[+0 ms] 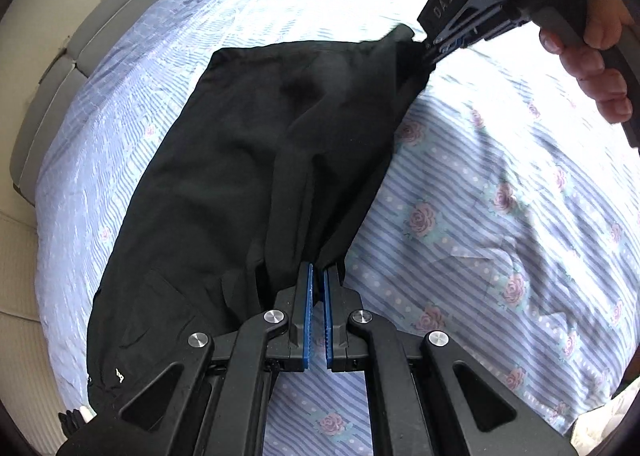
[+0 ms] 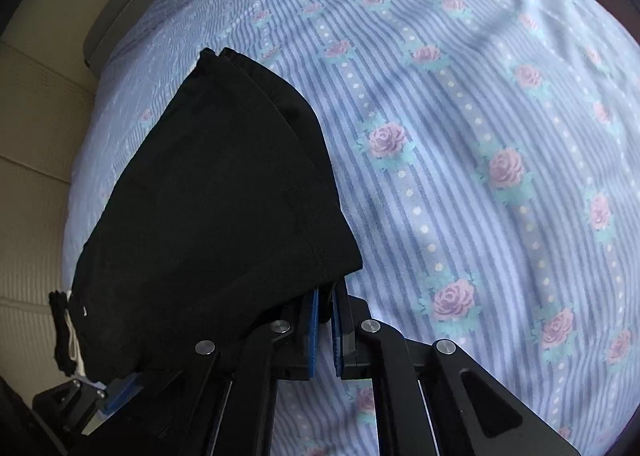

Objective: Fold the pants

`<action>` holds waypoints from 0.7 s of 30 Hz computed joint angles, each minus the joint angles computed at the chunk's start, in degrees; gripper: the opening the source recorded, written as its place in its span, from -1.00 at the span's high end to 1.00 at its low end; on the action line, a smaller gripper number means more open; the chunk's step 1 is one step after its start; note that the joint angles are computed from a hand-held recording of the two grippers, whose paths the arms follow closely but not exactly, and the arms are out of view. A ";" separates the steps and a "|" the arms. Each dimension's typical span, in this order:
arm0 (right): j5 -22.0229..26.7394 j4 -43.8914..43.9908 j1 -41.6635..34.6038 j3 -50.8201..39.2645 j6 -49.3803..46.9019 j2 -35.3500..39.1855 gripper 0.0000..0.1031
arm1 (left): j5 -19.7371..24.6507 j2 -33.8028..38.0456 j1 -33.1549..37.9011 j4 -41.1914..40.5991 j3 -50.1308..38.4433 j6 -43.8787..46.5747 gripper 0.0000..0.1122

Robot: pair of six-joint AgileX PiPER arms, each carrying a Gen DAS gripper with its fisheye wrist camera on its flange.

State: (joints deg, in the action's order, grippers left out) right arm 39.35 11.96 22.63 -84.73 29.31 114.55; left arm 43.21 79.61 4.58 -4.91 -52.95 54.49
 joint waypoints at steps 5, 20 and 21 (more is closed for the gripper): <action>2.09 -6.93 -0.51 4.12 5.04 -6.18 0.91 | 3.36 -0.95 -2.17 -0.86 2.84 1.21 0.89; 1.44 -16.09 2.19 8.79 18.79 -11.03 0.10 | -0.10 5.76 -4.12 3.25 2.62 -7.33 0.81; 2.18 -14.54 1.79 7.09 16.56 -8.71 0.10 | -0.07 6.51 -4.14 3.30 1.88 -7.06 0.80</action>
State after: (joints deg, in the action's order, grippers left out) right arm 41.53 -2.59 24.43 -77.64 45.87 105.84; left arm 43.14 86.12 0.44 -1.61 -51.07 47.42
